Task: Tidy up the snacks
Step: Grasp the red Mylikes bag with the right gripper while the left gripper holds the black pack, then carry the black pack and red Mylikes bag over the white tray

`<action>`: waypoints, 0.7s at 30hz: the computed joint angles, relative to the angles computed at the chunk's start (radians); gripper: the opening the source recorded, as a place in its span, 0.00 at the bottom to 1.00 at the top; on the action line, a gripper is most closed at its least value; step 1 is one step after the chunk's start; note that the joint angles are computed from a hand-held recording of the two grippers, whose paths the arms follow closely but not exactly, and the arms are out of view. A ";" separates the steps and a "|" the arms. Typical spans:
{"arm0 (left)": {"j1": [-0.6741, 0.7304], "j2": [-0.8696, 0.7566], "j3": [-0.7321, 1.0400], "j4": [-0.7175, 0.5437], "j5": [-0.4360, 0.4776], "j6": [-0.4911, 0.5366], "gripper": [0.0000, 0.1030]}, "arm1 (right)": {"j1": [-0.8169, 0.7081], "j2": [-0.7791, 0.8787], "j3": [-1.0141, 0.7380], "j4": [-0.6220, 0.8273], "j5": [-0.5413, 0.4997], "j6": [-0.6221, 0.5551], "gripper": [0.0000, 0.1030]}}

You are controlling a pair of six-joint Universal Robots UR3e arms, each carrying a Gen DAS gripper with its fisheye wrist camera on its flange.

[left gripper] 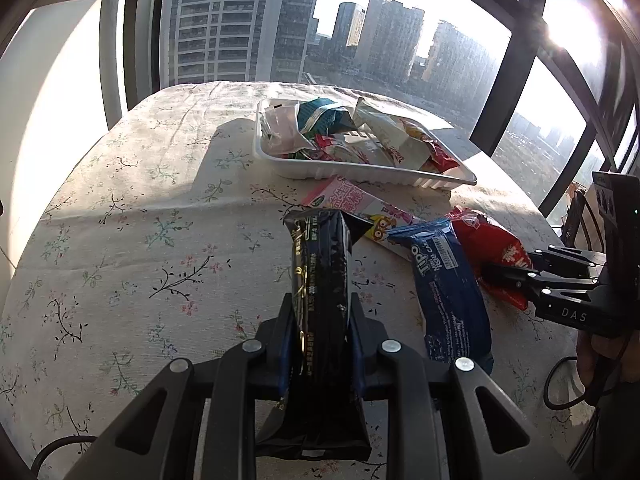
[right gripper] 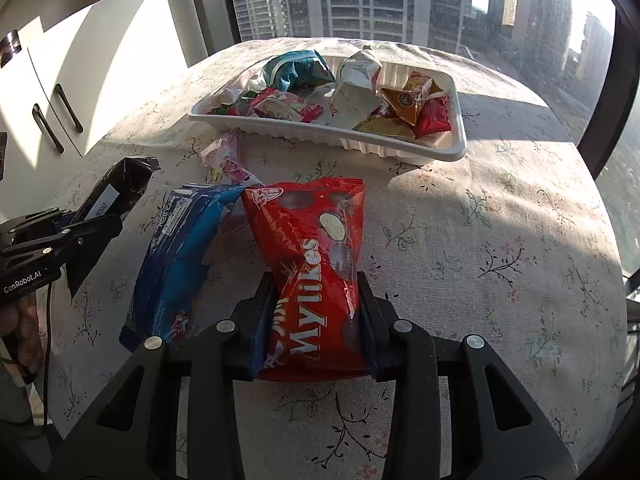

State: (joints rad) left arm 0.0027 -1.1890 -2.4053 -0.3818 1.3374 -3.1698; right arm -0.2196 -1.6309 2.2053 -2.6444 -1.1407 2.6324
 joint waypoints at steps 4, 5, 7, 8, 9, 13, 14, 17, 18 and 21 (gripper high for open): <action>0.001 0.006 0.004 -0.005 -0.007 0.001 0.24 | -0.075 -0.067 0.042 0.037 0.061 -0.021 0.32; 0.000 0.005 0.007 -0.005 -0.008 0.001 0.24 | -0.099 -0.089 0.052 0.053 0.080 -0.030 0.32; 0.005 0.009 0.014 -0.013 -0.012 0.003 0.24 | -0.144 -0.125 0.062 0.086 0.116 -0.049 0.32; 0.004 0.004 0.021 -0.014 -0.012 0.003 0.24 | -0.166 -0.142 0.066 0.101 0.134 -0.057 0.32; 0.007 0.000 0.031 -0.018 -0.014 0.006 0.24 | -0.188 -0.158 0.067 0.117 0.152 -0.065 0.32; 0.008 -0.034 0.094 -0.025 -0.012 0.014 0.24 | -0.270 -0.196 0.037 0.174 0.228 -0.077 0.32; 0.007 -0.048 0.115 -0.025 -0.011 0.013 0.24 | -0.287 -0.198 0.018 0.187 0.246 -0.074 0.32; 0.004 -0.104 0.199 -0.021 -0.003 0.016 0.24 | -0.313 -0.182 -0.042 0.191 0.286 -0.041 0.32; 0.000 -0.128 0.230 -0.018 0.001 0.016 0.24 | -0.314 -0.166 -0.072 0.183 0.294 -0.023 0.32; -0.016 -0.230 0.353 -0.015 0.010 0.014 0.24 | -0.289 -0.092 -0.172 0.141 0.305 0.048 0.32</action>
State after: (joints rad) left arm -0.0131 -1.4187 -2.0526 -0.3969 1.3469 -3.1562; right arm -0.5085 -1.7233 2.0334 -2.5036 -0.8358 2.6802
